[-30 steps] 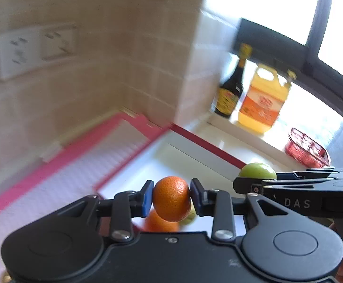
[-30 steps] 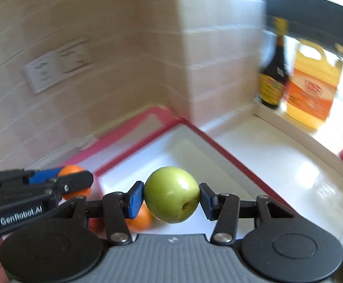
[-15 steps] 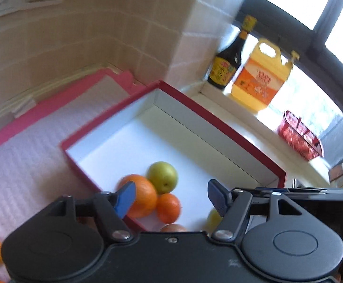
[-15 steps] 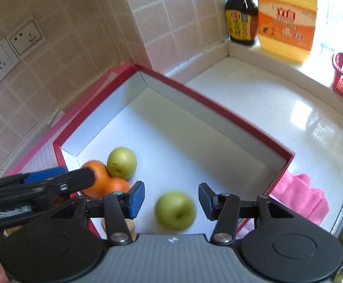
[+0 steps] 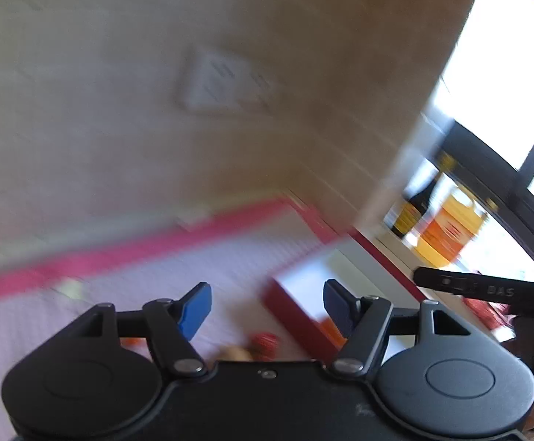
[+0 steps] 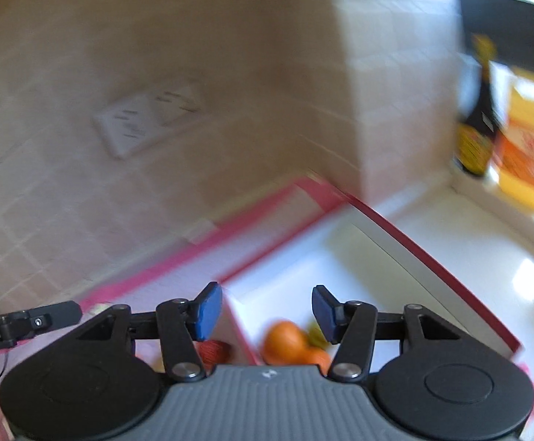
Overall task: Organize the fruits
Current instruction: 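Grasp a tangerine with the left tool while the right tool grasps a kiwi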
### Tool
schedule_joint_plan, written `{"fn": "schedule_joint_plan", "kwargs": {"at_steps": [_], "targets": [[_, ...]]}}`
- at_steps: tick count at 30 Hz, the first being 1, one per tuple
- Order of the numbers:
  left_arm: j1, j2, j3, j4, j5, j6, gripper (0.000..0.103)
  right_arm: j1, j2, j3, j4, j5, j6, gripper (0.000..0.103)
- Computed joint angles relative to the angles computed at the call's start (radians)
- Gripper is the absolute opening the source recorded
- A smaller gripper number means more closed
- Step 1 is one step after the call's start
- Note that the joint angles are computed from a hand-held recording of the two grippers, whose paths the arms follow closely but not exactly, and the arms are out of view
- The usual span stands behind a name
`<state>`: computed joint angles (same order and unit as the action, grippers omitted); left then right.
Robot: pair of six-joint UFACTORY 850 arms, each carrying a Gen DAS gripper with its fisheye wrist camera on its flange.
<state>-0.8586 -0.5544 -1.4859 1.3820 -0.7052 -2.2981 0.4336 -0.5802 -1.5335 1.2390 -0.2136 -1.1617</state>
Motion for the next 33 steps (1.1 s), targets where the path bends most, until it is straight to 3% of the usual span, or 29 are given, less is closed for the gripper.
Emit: {"fn": "schedule_joint_plan", "kwargs": {"at_steps": [3,8,10,15,17,22,27,33], "targets": [[-0.033,0.067,0.085,-0.019,-0.125,-0.020,0.080,0.036,0.001,-0.014,0.094,-0.014,-0.135,0.057],[-0.063,0.136,0.210,-0.049,-0.196,-0.090,0.080,0.099,-0.048,-0.075,-0.070,-0.037,-0.004,0.057],[-0.062,0.137,0.243,-0.050,-0.167,-0.131,0.080,0.119,-0.065,-0.080,-0.155,-0.049,0.081,0.057],[-0.031,0.098,0.293,-0.039,-0.001,-0.222,0.080,0.150,-0.170,-0.161,-0.602,-0.123,0.550,0.057],[-0.027,0.071,0.291,-0.033,0.040,-0.226,0.080,0.155,-0.214,-0.205,-0.710,-0.157,0.676,0.057],[-0.010,0.020,0.288,0.046,0.137,-0.291,0.080,0.161,-0.263,-0.248,-0.856,-0.183,0.842,0.057],[0.013,-0.041,0.245,0.019,0.185,-0.261,0.080,0.170,-0.310,-0.281,-0.974,-0.207,1.000,0.057],[0.028,-0.093,0.186,-0.044,0.215,-0.171,0.079,0.175,-0.367,-0.331,-0.962,-0.228,1.048,0.061]]}}
